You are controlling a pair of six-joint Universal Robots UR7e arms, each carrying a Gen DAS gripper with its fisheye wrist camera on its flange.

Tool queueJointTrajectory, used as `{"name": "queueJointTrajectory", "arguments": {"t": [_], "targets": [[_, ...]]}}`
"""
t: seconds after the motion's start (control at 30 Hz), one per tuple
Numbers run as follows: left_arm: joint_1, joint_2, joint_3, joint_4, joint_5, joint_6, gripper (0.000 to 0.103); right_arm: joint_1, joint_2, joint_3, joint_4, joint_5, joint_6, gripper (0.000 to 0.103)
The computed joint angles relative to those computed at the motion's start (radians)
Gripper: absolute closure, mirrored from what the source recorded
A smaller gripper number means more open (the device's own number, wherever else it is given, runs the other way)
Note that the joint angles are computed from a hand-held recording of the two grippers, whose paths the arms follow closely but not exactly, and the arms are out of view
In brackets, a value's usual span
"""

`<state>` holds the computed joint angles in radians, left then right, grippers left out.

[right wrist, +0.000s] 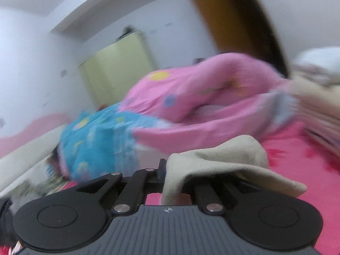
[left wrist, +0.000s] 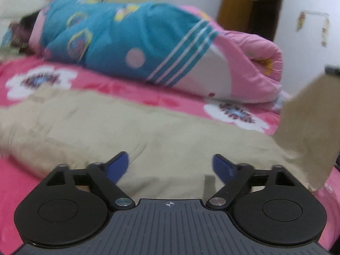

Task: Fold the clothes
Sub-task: 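Lift the held trouser leg end with the right tool and carry it, then lay the held trouser leg onto the trousers and open the right tool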

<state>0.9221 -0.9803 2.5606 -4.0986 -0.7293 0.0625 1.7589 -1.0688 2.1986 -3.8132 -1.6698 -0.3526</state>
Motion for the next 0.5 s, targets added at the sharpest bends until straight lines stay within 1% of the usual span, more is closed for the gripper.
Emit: {"name": "queueJointTrajectory", "arguments": {"t": [0.07,0.2,0.27,0.37,0.5], "targets": [[0.015,-0.011,0.011,-0.008,-0.033,-0.022,0.023,0.055,0.061,-0.058,0.055,0.000,-0.021,0.099],[0.040,-0.042,0.043,-0.036,-0.095,-0.044,0.027,0.141,0.187,-0.172,0.165,0.005,-0.058,0.099],[0.055,-0.046,0.055,-0.059,-0.122,-0.053,0.030,0.173,0.254,-0.234,0.226,0.011,-0.083,0.099],[0.066,-0.048,0.075,-0.098,-0.156,-0.053,0.032,0.218,0.357,-0.335,0.328,0.012,-0.130,0.099],[0.071,-0.049,0.101,-0.155,-0.188,-0.058,0.032,0.266,0.468,-0.447,0.466,-0.026,-0.204,0.099]]}}
